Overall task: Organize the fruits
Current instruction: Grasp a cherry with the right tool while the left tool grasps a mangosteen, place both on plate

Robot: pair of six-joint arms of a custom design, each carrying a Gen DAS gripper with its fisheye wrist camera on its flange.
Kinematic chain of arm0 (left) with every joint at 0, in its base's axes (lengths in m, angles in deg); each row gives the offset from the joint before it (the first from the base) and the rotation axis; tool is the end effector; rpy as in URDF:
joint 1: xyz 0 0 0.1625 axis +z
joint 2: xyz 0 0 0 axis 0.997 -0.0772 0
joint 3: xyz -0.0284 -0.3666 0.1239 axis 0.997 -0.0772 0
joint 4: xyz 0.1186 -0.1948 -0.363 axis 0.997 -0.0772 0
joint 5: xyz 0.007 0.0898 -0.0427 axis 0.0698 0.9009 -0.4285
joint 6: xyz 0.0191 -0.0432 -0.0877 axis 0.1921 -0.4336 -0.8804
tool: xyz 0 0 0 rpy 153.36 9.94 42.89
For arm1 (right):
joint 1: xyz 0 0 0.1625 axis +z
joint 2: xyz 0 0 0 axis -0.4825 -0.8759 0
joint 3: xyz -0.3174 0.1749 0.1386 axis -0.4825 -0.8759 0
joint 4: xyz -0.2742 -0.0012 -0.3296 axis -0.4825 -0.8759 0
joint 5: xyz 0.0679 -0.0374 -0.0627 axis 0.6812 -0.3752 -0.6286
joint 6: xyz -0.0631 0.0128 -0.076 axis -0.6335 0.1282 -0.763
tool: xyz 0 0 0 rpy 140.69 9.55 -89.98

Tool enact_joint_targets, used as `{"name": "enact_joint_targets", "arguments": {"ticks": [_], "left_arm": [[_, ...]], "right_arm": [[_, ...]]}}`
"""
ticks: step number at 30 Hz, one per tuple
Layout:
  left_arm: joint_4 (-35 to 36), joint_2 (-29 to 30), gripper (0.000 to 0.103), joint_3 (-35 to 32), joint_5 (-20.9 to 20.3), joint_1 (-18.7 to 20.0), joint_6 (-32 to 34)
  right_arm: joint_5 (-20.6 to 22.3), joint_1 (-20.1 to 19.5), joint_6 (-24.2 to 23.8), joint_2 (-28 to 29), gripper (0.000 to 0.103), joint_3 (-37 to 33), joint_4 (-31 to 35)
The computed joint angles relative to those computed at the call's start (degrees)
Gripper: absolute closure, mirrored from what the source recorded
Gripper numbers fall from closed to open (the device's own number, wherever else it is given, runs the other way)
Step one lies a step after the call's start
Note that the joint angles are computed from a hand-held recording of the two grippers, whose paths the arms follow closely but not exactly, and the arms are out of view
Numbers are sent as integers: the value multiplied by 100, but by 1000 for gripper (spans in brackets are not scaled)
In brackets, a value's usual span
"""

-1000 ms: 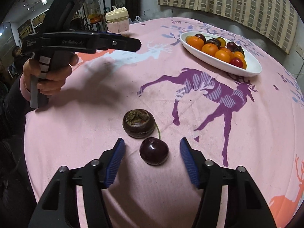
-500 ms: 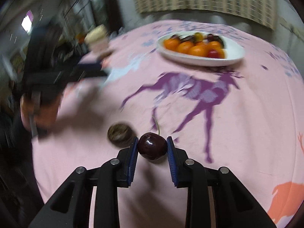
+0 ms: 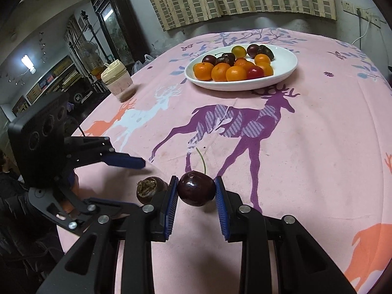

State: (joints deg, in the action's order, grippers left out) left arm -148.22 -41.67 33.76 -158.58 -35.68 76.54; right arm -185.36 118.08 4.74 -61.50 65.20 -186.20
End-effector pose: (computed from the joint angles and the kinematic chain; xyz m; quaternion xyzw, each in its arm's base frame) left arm -0.2269 -0.4990 0.0695 0.5705 0.8179 -0.0196 0.0719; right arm 0.0996 -0.4082 0.1972 0.1333 -0.9174 0.3140 0.2052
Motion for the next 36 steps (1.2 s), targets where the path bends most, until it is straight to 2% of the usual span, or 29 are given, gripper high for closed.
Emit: {"name": "enact_joint_targets", "arguments": {"ticks": [14, 17, 19, 26, 29, 33, 36], "left_arm": [[316, 187, 51, -162, 85, -4, -144], [329, 227, 57, -197, 93, 0, -180], [293, 237, 64, -197, 143, -2, -228], [147, 182, 66, -270, 200, 48, -422], [119, 273, 66, -685, 88, 121, -492], [-322, 802, 66, -1547, 396, 125, -741], [-702, 1454, 66, -2367, 759, 116, -803]], "right_arm": [[-35, 48, -62, -40, 73, 34, -74], [-36, 57, -70, -49, 73, 44, -86], [-60, 64, -83, -38, 73, 45, -102], [6, -17, -37, 18, 73, -6, -195], [-22, 14, 180, 106, 73, -203, -313], [-224, 183, 242, 585, 73, -841, -1052], [-338, 201, 261, 1037, 73, -1544, -1289]]}}
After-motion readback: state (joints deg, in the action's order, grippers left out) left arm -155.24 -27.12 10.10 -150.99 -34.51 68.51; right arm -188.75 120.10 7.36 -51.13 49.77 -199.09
